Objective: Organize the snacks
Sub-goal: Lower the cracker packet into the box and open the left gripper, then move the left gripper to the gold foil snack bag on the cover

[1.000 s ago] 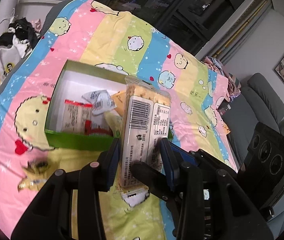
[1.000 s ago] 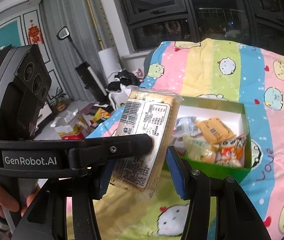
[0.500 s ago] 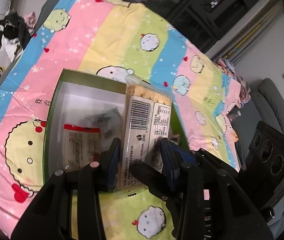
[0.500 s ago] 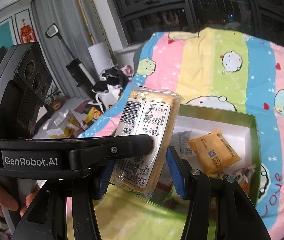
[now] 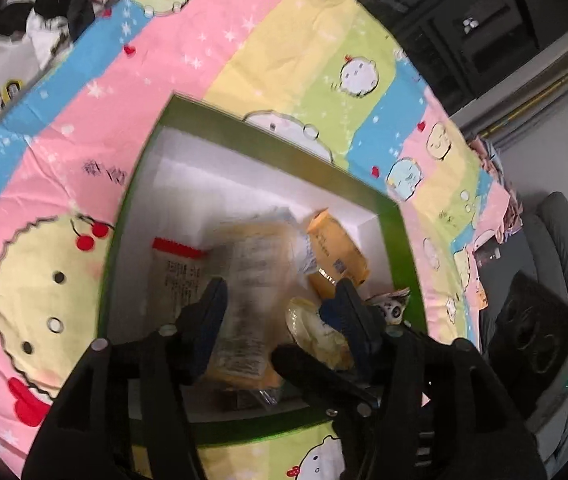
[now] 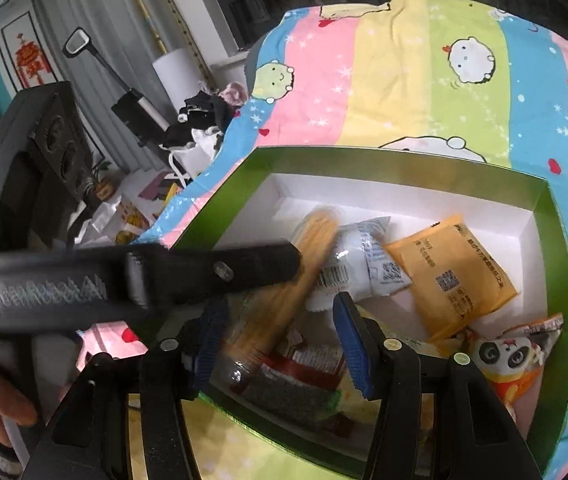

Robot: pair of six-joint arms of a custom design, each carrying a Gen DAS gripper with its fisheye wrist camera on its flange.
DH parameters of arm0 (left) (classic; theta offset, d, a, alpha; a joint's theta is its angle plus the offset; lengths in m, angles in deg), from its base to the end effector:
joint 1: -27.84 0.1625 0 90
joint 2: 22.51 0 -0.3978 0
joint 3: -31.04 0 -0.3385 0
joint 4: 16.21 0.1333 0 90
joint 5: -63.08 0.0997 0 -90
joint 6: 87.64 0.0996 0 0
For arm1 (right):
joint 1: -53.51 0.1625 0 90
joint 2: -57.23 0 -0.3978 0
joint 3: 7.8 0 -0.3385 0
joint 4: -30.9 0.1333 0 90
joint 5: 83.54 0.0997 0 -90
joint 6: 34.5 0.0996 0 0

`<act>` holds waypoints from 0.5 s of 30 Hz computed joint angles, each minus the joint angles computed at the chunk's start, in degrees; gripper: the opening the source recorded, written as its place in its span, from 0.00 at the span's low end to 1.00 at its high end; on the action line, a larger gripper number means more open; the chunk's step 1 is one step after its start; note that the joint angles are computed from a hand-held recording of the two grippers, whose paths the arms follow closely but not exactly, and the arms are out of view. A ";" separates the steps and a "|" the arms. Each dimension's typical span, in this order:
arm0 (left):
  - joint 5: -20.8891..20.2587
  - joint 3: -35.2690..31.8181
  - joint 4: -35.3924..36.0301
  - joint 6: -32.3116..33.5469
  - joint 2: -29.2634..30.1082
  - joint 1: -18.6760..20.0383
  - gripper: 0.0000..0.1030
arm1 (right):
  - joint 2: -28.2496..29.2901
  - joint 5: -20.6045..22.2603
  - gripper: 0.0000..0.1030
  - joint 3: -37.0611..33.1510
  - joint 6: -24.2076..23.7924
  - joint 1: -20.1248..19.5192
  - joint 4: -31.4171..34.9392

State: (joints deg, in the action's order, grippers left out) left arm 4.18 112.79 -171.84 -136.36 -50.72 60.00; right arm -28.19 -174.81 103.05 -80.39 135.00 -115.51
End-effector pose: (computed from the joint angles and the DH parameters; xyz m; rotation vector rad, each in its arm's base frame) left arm -0.4664 -0.5115 0.0158 0.1438 2.8664 -0.8215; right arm 0.0595 -0.4884 0.3796 0.8883 -2.6526 0.6753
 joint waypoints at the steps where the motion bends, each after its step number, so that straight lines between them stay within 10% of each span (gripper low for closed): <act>1: 0.88 0.46 -0.12 0.17 -0.56 -0.46 0.73 | -0.90 0.61 0.54 0.34 0.19 -0.41 0.23; 15: 14.31 24.56 -1.78 -12.65 -17.57 -9.47 0.85 | -14.29 7.83 0.59 5.26 -2.36 -7.85 8.65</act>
